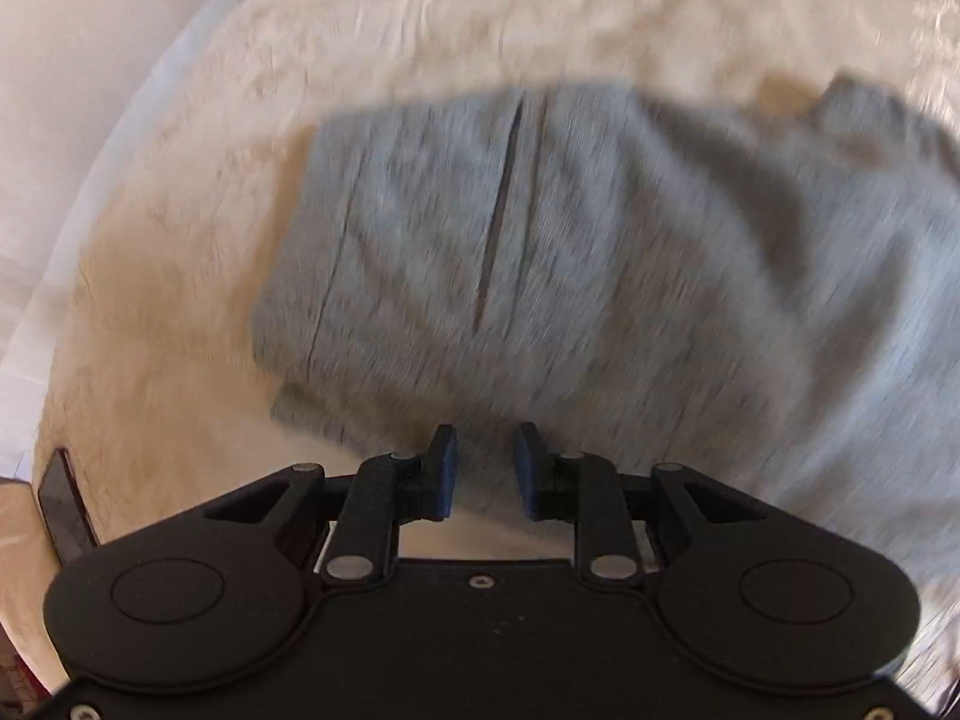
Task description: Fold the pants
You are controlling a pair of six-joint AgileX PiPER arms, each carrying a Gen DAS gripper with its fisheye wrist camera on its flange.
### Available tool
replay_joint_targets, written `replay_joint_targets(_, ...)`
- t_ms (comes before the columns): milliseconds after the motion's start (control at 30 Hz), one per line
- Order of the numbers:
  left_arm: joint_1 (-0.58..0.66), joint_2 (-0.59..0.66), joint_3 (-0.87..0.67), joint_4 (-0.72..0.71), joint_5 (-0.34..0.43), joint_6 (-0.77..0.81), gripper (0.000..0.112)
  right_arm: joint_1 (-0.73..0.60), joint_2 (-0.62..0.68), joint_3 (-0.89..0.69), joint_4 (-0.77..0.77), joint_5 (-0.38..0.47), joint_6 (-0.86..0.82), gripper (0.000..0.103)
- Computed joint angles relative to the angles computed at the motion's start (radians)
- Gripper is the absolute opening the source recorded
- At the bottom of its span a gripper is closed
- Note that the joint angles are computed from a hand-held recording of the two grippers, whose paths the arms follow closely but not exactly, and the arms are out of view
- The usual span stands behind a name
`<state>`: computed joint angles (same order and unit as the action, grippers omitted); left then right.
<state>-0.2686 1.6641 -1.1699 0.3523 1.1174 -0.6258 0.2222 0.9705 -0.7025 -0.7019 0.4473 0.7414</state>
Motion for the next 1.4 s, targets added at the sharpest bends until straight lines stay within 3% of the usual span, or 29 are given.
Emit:
replay_joint_targets(67,0.026,-0.064,0.135,-0.040,-0.027,0.051,0.033,0.162,0.026,-0.052,-0.080,0.104,0.130,0.037)
replay_joint_targets(167,-0.009,-0.232,0.301,-0.043,-0.056,0.092,0.032,0.256,0.098,-0.140,0.064,0.166,0.056,0.037)
replay_joint_targets(267,-0.057,-0.386,0.342,-0.031,-0.038,0.068,0.032,0.270,0.188,-0.208,0.281,0.184,-0.108,0.037)
replay_joint_targets(367,-0.047,-0.460,0.295,-0.018,-0.080,0.034,0.032,0.310,0.305,-0.260,0.328,0.141,-0.184,0.037)
replay_joint_targets(433,-0.036,-0.421,0.234,0.022,-0.125,0.021,0.032,0.284,0.417,-0.312,0.450,0.063,-0.340,0.037)
replay_joint_targets(500,0.048,-0.344,0.164,0.001,-0.208,0.102,0.033,0.258,0.534,-0.389,0.606,0.002,-0.497,0.037)
replay_joint_targets(567,0.092,-0.263,0.093,-0.009,-0.259,0.136,0.033,0.248,0.656,-0.482,0.657,-0.052,-0.546,0.037)
replay_joint_targets(633,0.143,-0.155,0.014,-0.020,-0.313,0.178,0.033,0.251,0.777,-0.607,0.688,-0.043,-0.595,0.037)
replay_joint_targets(700,0.167,-0.066,-0.039,-0.013,-0.321,0.188,0.033,0.265,0.886,-0.728,0.647,-0.037,-0.570,0.037)
replay_joint_targets(800,0.212,0.028,-0.041,-0.071,-0.279,0.287,0.033,0.282,1.044,-0.936,0.624,0.025,-0.542,0.037)
replay_joint_targets(933,0.175,-0.090,0.220,0.083,-0.465,0.238,0.034,0.287,1.248,-1.235,0.680,0.161,-0.560,0.037)
replay_joint_targets(1000,0.146,-0.119,0.261,0.139,-0.472,0.192,0.034,0.289,1.345,-1.381,0.721,0.250,-0.601,0.037)
replay_joint_targets(1100,0.168,-0.131,0.271,0.101,-0.488,0.193,0.034,0.293,1.455,-1.547,0.752,0.424,-0.663,0.037)
replay_joint_targets(1167,0.202,-0.137,0.272,0.033,-0.502,0.232,0.034,0.283,1.470,-1.554,0.832,0.505,-0.727,0.034)
replay_joint_targets(1267,0.220,-0.143,0.276,-0.005,-0.514,0.271,0.034,0.291,1.390,-1.390,0.868,0.453,-0.797,0.029)
replay_joint_targets(1400,0.221,-0.135,0.280,0.009,-0.537,0.287,0.034,0.297,1.388,-1.383,0.846,0.432,-0.778,0.031)
